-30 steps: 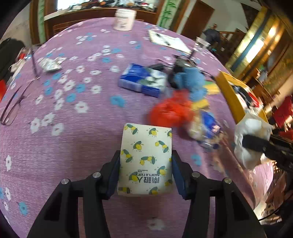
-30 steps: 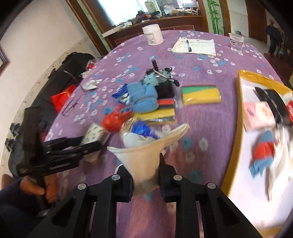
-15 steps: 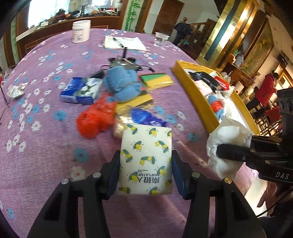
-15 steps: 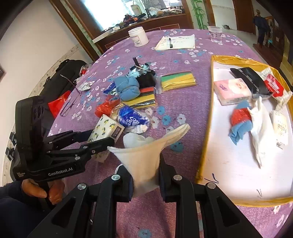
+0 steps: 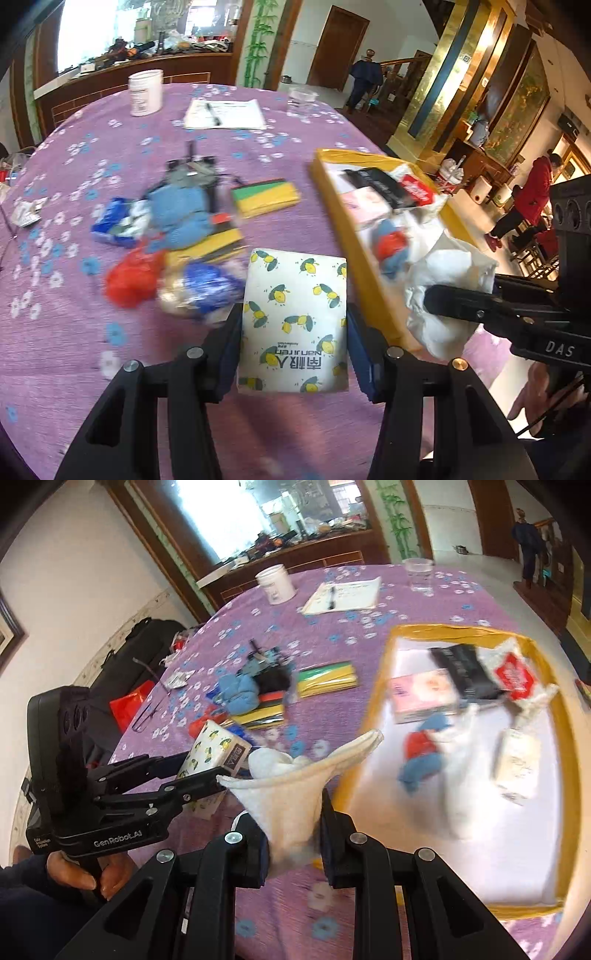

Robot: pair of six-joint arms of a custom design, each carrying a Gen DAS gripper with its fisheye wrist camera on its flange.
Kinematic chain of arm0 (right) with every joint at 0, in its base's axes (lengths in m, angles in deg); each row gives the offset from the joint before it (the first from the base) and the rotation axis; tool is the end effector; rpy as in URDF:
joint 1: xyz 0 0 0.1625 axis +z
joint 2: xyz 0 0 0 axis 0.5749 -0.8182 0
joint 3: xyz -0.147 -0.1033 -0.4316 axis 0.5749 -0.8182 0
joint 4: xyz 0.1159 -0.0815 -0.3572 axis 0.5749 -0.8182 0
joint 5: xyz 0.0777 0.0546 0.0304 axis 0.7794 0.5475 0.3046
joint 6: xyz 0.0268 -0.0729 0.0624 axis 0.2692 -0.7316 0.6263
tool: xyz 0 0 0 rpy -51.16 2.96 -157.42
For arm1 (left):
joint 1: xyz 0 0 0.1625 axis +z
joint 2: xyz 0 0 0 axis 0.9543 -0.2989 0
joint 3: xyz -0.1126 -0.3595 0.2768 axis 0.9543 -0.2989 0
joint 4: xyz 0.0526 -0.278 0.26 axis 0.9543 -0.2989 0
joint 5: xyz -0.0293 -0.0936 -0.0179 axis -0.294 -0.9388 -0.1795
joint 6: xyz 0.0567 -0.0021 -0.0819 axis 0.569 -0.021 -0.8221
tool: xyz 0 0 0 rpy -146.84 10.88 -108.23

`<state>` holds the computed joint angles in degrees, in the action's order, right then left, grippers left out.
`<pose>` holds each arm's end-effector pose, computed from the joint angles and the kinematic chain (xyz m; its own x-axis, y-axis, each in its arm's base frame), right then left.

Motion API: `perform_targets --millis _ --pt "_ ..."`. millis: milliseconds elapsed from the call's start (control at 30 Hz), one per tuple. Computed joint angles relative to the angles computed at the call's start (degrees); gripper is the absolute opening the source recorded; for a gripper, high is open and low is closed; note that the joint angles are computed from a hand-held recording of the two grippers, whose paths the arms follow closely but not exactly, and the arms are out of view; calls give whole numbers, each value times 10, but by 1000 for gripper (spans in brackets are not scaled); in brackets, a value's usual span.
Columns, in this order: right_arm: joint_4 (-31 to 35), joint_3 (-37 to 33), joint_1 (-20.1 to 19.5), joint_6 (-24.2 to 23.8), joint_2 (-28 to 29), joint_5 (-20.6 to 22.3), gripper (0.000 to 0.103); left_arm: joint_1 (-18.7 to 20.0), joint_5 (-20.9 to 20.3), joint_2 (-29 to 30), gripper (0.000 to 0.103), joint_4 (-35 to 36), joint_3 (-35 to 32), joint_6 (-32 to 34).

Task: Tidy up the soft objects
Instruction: 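Carry the lemon-print pack and cloth bag over the tray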

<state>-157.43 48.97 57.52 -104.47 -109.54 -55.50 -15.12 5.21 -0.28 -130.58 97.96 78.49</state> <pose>0.1565 -0.7557 0.2005 -0.8036 -0.5242 0.2821 -0.5869 0.7768 -0.2284 -0.2231 -0.7136 0.1253 -0.8656 0.0731 -0.4954 0.3440 0.8057 -0.4822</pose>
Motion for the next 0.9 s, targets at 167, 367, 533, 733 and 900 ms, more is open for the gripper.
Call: perform_targets --millis 167,367,533,733,900 --pt "2 -6 -24 6 -24 20 24 -22 -2 36 51 35 -46 5" --pt "21 -24 -51 21 -38 33 24 -37 -15 76 51 93 -111 5" --pt "35 -40 -70 36 -43 39 24 -47 -20 106 51 133 -165 7" --pt "53 -56 -88 46 -45 43 24 -53 -22 140 51 176 -222 9" --pt "55 -67 -96 53 -46 42 24 -52 -23 158 51 194 -247 2"
